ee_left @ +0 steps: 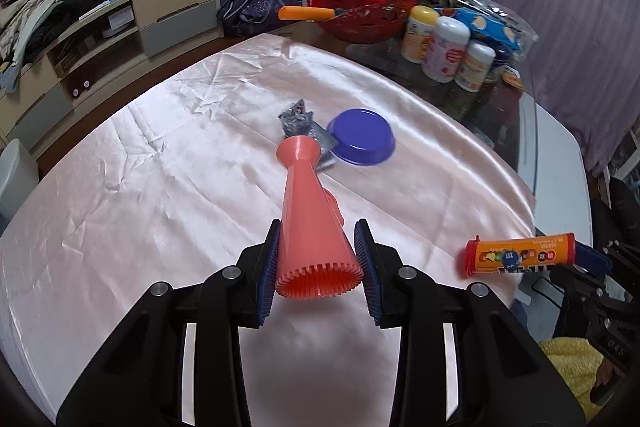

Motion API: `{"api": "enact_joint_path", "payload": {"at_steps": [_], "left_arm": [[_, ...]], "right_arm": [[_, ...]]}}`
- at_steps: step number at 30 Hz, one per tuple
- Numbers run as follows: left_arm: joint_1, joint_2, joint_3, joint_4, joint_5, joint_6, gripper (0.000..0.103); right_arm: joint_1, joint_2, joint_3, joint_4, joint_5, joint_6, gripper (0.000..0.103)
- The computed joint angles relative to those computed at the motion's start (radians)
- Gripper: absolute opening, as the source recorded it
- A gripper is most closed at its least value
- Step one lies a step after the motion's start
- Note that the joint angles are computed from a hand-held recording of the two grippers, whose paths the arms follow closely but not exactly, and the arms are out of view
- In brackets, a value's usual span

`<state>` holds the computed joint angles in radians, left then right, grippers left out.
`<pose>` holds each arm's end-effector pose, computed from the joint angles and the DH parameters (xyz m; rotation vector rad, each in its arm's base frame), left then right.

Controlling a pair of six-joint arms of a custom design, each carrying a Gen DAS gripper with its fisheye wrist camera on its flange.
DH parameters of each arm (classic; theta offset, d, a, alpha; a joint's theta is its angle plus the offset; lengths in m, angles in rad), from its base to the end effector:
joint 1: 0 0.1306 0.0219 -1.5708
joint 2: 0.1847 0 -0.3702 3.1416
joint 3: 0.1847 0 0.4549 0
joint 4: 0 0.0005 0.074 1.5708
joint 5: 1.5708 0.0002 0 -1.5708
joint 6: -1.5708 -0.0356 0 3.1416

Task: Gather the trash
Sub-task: 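Carry the cone and tube over the black bin and open both tools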

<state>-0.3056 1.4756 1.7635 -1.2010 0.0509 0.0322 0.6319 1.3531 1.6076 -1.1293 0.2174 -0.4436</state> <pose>0.5314 -0.1701 0.5417 0.3613 2.4676 -0.2056 0.4240 0.3003 0.5315 -0.1326 2.4267 0.2236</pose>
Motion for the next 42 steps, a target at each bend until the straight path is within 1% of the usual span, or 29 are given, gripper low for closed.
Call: {"api": "enact_joint_path", "payload": {"at_steps": [4, 10, 13, 17, 21, 26, 31, 36, 42], "left_arm": [[-0.04, -0.12, -0.097, -0.005, 0.018, 0.006, 0.034], [-0.102, -0.256, -0.21, -0.026, 0.056, 0.033, 0.034], [-0.138, -0.312, -0.268, -0.036, 0.071, 0.044, 0.034], [-0.187, -0.372, -0.343, -0.049, 0.079, 0.06, 0.034], [-0.229, -0.413, -0.414, -0.057, 0.089, 0.086, 0.034], [-0.284, -0.423, -0.479, -0.072, 0.095, 0.1, 0.034], [-0.316, -0.384, -0.511, -0.079, 0.114, 0.113, 0.034], [-0.325, -0.327, -0.514, -0.089, 0.119, 0.11, 0.034], [-0.332, -0.273, -0.494, -0.102, 0.13, 0.113, 0.035]], "right_arm": [[0.034, -0.098, -0.069, -0.042, 0.054, -0.064, 0.03], [0.1, -0.219, -0.155, -0.114, 0.145, -0.159, 0.029], [0.129, -0.27, -0.193, -0.144, 0.178, -0.205, 0.029], [0.171, -0.313, -0.232, -0.182, 0.215, -0.254, 0.029], [0.199, -0.337, -0.27, -0.205, 0.226, -0.299, 0.029], [0.206, -0.345, -0.313, -0.22, 0.202, -0.344, 0.029], [0.19, -0.338, -0.353, -0.198, 0.152, -0.361, 0.029], [0.16, -0.324, -0.38, -0.166, 0.097, -0.356, 0.029], [0.132, -0.299, -0.374, -0.15, 0.061, -0.327, 0.029]]}}
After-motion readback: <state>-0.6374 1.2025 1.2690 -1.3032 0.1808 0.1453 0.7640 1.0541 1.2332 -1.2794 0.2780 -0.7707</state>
